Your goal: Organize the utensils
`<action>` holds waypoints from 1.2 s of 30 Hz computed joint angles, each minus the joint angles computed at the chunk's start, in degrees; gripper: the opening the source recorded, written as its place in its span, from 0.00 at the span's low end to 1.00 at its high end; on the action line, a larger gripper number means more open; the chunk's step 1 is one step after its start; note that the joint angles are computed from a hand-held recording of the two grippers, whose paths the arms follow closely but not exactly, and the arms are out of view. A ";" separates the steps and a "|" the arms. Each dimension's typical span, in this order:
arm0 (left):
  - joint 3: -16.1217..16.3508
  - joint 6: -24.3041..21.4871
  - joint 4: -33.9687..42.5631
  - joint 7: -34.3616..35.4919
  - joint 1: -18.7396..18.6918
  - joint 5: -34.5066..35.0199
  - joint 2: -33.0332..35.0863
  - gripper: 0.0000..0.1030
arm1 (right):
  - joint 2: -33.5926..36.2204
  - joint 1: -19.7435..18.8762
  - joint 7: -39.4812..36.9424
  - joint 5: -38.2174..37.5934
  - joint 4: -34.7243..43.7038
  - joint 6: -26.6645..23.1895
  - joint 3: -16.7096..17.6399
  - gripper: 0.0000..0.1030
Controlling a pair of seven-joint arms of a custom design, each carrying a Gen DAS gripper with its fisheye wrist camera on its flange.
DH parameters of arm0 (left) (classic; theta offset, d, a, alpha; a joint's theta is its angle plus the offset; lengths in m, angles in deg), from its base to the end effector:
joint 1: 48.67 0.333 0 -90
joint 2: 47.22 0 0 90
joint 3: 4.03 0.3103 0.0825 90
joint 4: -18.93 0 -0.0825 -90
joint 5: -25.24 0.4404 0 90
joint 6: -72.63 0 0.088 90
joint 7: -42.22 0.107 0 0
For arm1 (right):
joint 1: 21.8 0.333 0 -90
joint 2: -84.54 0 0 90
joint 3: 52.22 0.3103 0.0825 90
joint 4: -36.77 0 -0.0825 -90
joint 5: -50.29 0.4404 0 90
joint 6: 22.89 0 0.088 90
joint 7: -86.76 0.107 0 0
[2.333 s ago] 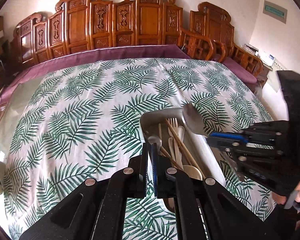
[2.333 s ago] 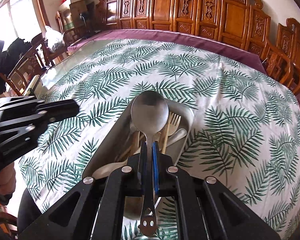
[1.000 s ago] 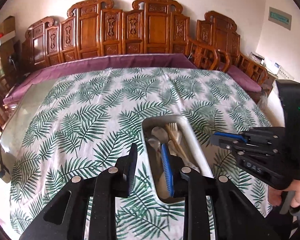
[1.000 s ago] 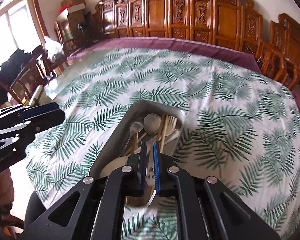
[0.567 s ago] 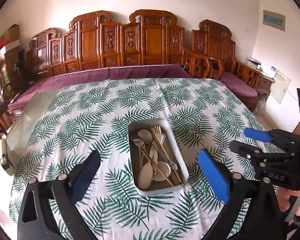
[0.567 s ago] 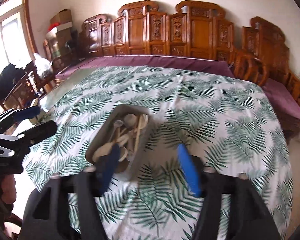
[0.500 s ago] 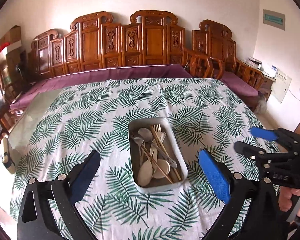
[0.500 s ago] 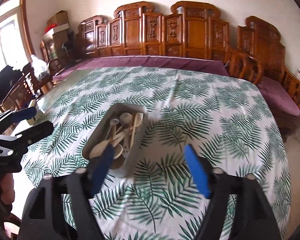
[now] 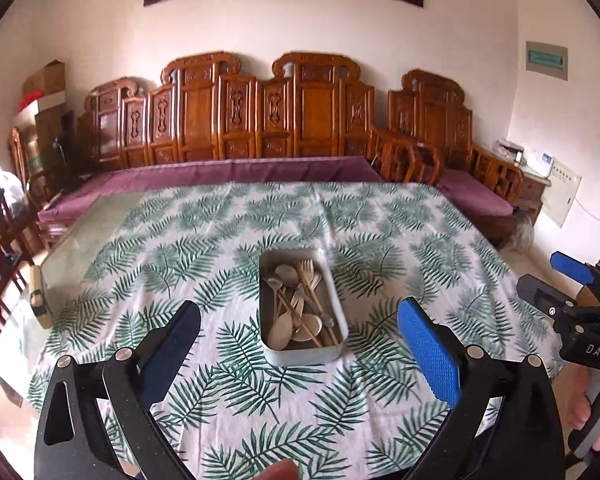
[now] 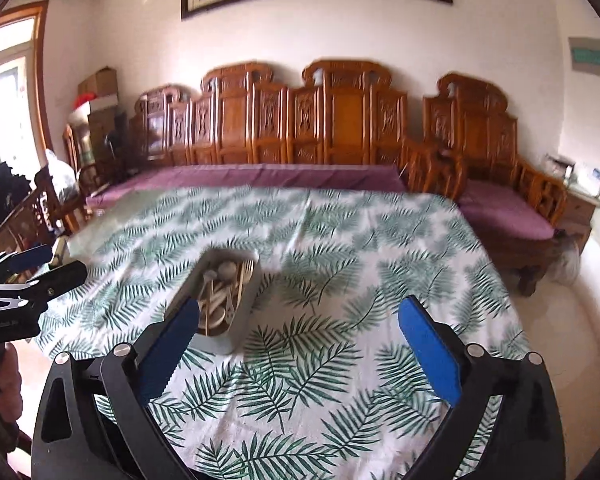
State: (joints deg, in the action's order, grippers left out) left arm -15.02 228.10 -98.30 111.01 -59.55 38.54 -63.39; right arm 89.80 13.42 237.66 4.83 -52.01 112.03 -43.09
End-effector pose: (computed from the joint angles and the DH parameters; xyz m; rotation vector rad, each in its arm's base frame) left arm 0.5311 -0.2358 0.6551 -1.5050 1.8292 -0.9792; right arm 0.5055 0.4731 0.6671 -1.6557 1.5434 -0.7698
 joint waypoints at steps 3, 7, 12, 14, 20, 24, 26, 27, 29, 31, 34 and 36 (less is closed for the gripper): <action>-0.46 0.65 -1.21 -0.90 0.05 0.87 -2.73 0.93 | -3.11 0.34 2.92 -3.52 -1.90 -0.91 0.65 0.97; -0.74 1.31 -2.57 -1.76 -0.28 1.48 -5.85 0.92 | -7.18 -0.86 6.43 -6.39 -4.85 -0.60 2.60 0.97; -1.23 2.61 -4.13 -3.45 -0.10 2.57 -8.97 0.93 | -9.86 -2.64 8.74 -9.09 -6.20 -1.27 5.32 0.97; -1.42 3.14 -4.61 -4.03 -0.02 3.00 -9.85 0.93 | -10.42 -3.19 9.35 -9.78 -6.46 -1.57 6.15 0.97; -2.70 2.99 -4.73 -6.39 1.32 5.53 -10.52 0.93 | -11.35 -4.19 9.95 -10.37 -6.81 -1.77 7.61 0.97; -2.61 2.51 -4.78 -7.12 1.21 6.18 -10.64 0.93 | -11.45 -4.47 10.41 -11.05 -6.76 -2.35 8.22 0.97; -2.34 2.55 -4.83 -6.98 0.90 6.13 -10.64 0.93 | -11.47 -4.47 10.51 -11.02 -6.81 -2.44 8.29 0.97; -2.21 2.63 -4.96 -6.92 0.78 6.07 -10.74 0.93 | -11.45 -4.47 10.51 -10.97 -6.76 -2.47 8.31 0.97; -2.21 2.69 -5.15 -7.01 0.71 6.08 -10.92 0.93 | -11.59 -4.46 10.59 -10.99 -6.93 -2.66 8.35 0.97; -2.21 2.74 -5.20 -7.07 0.70 6.15 -10.96 0.93 | -11.57 -4.47 10.52 -10.74 -6.93 -2.68 8.35 0.97; -2.32 2.97 -5.35 -7.44 0.83 6.33 -11.10 0.93 | -11.65 -4.51 10.46 -10.59 -7.05 -2.74 8.37 0.97; -2.39 3.03 -5.48 -7.62 0.84 6.43 -11.28 0.93 | -11.56 -4.51 10.39 -10.53 -6.89 -2.79 8.41 0.97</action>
State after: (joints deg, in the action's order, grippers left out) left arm -17.41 231.13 -103.78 103.39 -58.71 44.97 -74.68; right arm 78.24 8.91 248.04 -5.70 -58.91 109.23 -34.68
